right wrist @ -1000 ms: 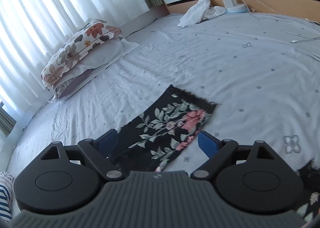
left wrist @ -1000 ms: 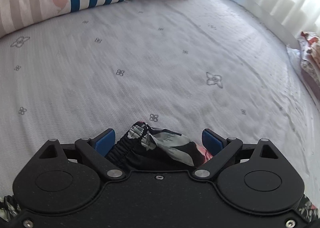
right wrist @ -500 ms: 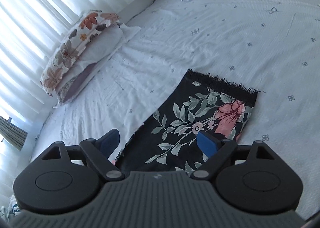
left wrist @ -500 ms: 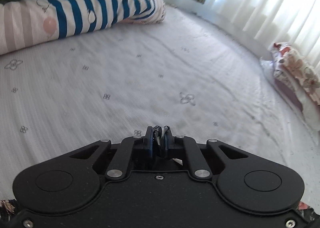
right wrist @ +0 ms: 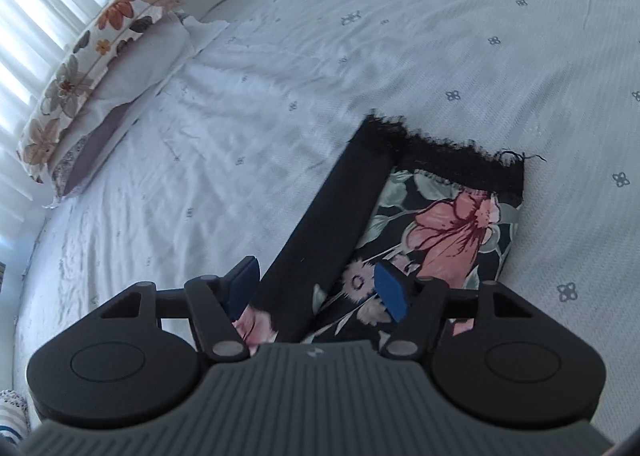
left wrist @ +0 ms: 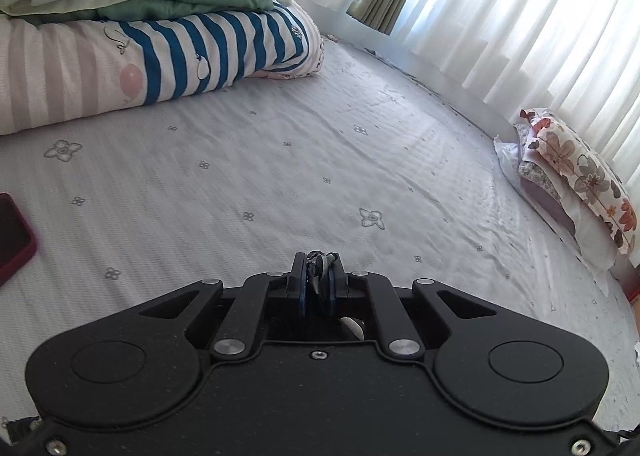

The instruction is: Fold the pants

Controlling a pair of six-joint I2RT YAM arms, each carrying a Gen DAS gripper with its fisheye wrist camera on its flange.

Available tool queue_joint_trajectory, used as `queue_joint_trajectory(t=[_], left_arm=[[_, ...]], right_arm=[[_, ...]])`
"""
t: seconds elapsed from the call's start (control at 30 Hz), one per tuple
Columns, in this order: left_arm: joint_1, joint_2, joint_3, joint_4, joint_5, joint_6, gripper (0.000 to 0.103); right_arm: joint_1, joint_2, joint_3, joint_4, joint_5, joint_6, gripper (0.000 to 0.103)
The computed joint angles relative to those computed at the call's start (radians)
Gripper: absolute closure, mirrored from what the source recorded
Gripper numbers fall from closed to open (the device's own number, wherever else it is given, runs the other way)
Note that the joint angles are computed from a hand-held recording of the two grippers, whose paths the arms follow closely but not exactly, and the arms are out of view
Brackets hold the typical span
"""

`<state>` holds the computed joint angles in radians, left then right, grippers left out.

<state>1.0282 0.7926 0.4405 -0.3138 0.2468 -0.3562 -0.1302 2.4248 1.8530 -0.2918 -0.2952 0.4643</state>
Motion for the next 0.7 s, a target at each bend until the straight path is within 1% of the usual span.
queue_joint_trajectory(t=[0.1, 0.2, 0.23, 0.3, 0.37, 0.5, 0.53, 0.57, 0.6, 0.63, 0.67, 0.7], left_arm=[[0.038, -0.040, 0.003, -0.041, 0.026, 0.026, 0.094], [0.051, -0.041, 0.019, -0.065, 0.039, 0.033, 0.094], [0.050, -0.033, 0.022, -0.064, 0.042, 0.030, 0.094], [0.032, -0.017, 0.027, -0.056, 0.024, 0.020, 0.094], [0.007, -0.011, 0.026, -0.047, 0.001, 0.007, 0.094], [-0.010, -0.006, 0.023, -0.040, -0.017, 0.007, 0.093], [-0.013, -0.003, 0.025, -0.040, -0.022, 0.007, 0.093], [-0.014, -0.001, 0.026, -0.041, -0.025, 0.005, 0.093], [-0.016, 0.000, 0.027, -0.042, -0.029, 0.004, 0.093], [-0.017, -0.001, 0.026, -0.041, -0.032, 0.005, 0.093], [-0.019, -0.001, 0.024, -0.039, -0.037, 0.006, 0.093], [-0.024, -0.002, 0.023, -0.038, -0.044, 0.005, 0.093]], right_arm=[[-0.004, 0.030, 0.018, 0.007, 0.009, 0.017, 0.031], [-0.010, 0.031, -0.002, 0.053, -0.002, 0.032, 0.034], [-0.012, 0.033, 0.000, 0.058, -0.010, 0.036, 0.038], [-0.013, 0.040, 0.012, 0.055, -0.019, 0.036, 0.043], [-0.009, 0.057, 0.043, 0.035, -0.010, 0.026, 0.051], [0.000, 0.093, 0.099, 0.009, 0.015, 0.015, 0.057], [0.002, 0.094, 0.096, 0.021, 0.019, 0.015, 0.061], [0.003, 0.093, 0.091, 0.032, 0.022, 0.017, 0.068], [0.005, 0.094, 0.090, 0.036, 0.025, 0.016, 0.073], [0.008, 0.098, 0.099, 0.029, 0.033, 0.011, 0.084], [0.011, 0.099, 0.101, 0.025, 0.043, 0.007, 0.092], [0.012, 0.094, 0.090, 0.033, 0.047, 0.006, 0.095]])
